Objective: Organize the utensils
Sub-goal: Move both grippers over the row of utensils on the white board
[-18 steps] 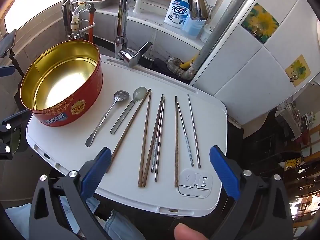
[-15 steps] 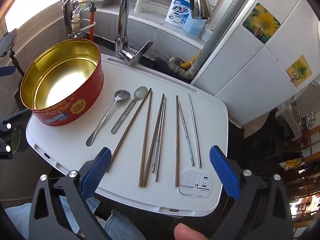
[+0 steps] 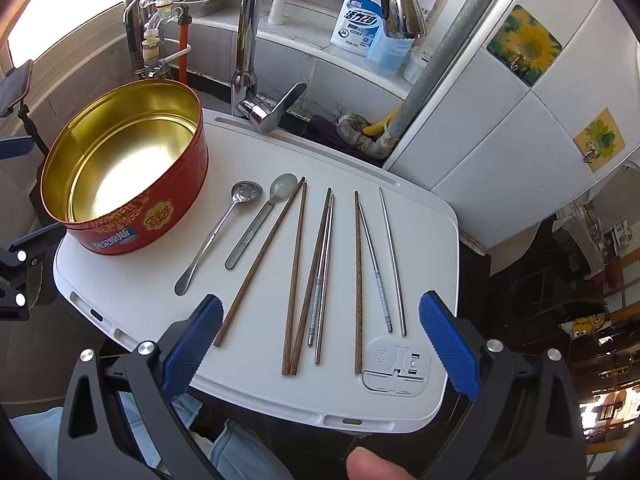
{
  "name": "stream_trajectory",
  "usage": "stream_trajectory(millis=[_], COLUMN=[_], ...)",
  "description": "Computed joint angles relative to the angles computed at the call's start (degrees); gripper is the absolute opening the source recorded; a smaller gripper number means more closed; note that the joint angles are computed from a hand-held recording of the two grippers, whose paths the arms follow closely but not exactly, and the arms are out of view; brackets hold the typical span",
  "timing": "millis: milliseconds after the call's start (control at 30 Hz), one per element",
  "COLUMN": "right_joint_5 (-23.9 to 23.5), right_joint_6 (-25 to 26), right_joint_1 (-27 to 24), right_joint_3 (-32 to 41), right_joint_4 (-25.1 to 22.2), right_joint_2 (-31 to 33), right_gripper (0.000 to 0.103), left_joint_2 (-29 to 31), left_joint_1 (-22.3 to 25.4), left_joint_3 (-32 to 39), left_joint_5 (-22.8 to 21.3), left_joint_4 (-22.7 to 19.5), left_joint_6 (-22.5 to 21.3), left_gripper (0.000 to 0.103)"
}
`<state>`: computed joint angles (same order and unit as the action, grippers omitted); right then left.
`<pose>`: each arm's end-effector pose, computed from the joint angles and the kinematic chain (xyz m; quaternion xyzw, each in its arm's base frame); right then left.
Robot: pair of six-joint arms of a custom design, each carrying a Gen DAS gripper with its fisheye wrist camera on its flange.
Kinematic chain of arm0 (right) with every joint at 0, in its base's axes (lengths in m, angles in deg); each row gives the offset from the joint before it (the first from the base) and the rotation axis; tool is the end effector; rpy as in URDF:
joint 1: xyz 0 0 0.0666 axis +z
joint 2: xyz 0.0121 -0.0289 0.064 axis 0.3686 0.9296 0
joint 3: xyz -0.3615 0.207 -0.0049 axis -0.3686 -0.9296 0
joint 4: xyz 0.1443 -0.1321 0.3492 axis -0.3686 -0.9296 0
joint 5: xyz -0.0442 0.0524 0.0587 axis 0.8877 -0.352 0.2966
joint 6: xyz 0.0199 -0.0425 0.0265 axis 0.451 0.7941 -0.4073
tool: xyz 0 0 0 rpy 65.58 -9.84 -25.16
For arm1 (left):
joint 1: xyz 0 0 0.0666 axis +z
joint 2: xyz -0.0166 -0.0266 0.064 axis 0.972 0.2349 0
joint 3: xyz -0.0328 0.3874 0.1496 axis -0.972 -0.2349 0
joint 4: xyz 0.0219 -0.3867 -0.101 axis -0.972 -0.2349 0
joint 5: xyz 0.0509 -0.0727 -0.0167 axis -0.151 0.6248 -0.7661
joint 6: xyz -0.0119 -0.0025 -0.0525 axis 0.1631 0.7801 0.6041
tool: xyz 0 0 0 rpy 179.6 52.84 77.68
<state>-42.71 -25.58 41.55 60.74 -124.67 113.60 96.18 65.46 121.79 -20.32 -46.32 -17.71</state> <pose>0.5755 0.1939 0.4748 0.0115 0.9675 -0.1246 0.2196 0.6409 -0.1242 0.4745 0.3694 0.8942 0.0533 0.2472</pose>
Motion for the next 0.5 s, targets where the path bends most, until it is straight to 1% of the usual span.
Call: stream_trajectory(millis=[300, 500], right_joint_5=[0.2, 0.5], right_joint_6=[-1.2, -3.0], right_joint_1=[0.2, 0.8], right_joint_3=[0.5, 0.7], right_joint_4=[-0.9, -1.4], right_joint_2=[0.4, 0.6], right_gripper=[0.099, 0.099], left_joint_2=[0.4, 0.8], left_joint_1=[0.5, 1.4], left_joint_3=[0.3, 1.0], left_joint_5=[1.9, 4.2], left_joint_4=[-1.0, -2.3], left_joint_6=[-1.0, -2.3], left_gripper=[0.097, 0.097])
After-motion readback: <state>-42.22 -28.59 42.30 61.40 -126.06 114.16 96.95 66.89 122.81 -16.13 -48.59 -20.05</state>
